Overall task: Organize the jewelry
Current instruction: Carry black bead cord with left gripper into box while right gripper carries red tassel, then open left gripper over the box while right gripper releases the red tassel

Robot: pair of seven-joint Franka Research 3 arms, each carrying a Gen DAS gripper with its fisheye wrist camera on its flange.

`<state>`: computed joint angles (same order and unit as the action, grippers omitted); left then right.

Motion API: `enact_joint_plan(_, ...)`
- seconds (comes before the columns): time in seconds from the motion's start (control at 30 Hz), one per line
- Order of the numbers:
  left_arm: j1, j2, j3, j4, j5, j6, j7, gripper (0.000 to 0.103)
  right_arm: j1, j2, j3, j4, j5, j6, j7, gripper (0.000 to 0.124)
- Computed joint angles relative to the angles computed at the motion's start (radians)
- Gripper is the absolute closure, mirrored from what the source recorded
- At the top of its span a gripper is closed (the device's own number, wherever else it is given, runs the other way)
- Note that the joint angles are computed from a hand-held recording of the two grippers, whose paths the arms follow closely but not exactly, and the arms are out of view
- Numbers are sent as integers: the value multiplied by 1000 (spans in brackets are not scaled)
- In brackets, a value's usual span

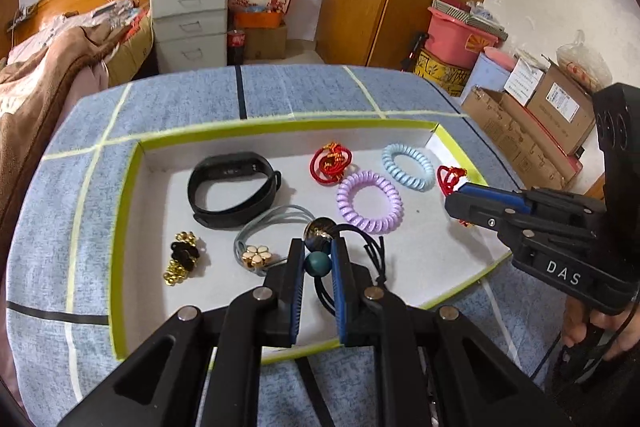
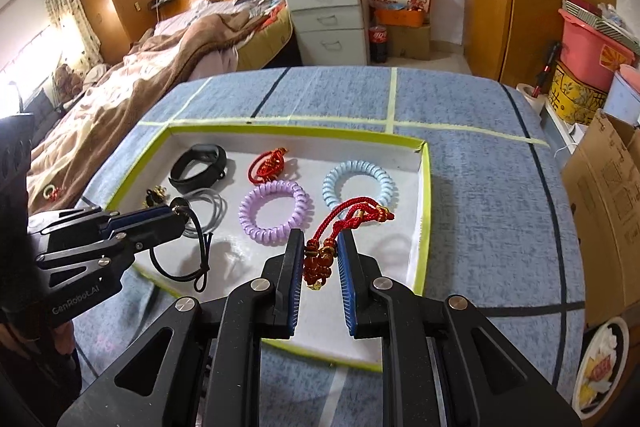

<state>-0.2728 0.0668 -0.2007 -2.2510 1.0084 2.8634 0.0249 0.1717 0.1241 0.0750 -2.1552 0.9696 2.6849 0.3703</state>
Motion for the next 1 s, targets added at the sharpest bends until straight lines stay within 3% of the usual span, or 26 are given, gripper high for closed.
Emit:
enact_joint_plan(0.13,-8,5,-3,8,1,-36,7,89,7,19,0,7,-53,1,30,106)
enact_joint_plan(0.53,-9,17,0,6,-61,-30,48,88,-6,42,10,14,-106,12,70,106)
enact_joint_plan(0.7,-12,14,3,5,-45,-23,36,76,-11,38,12,13,-90,13,63,106)
enact_joint_plan(0.9,-13,-4,1,-7,-14,-19,-1,73,-19,17,16,1,-19,6,9,105)
enact_joint_plan(1.0,-11,-24,-5,-21,27,-15,-40,63,-19,0,12,-9,25,-12,-31,100)
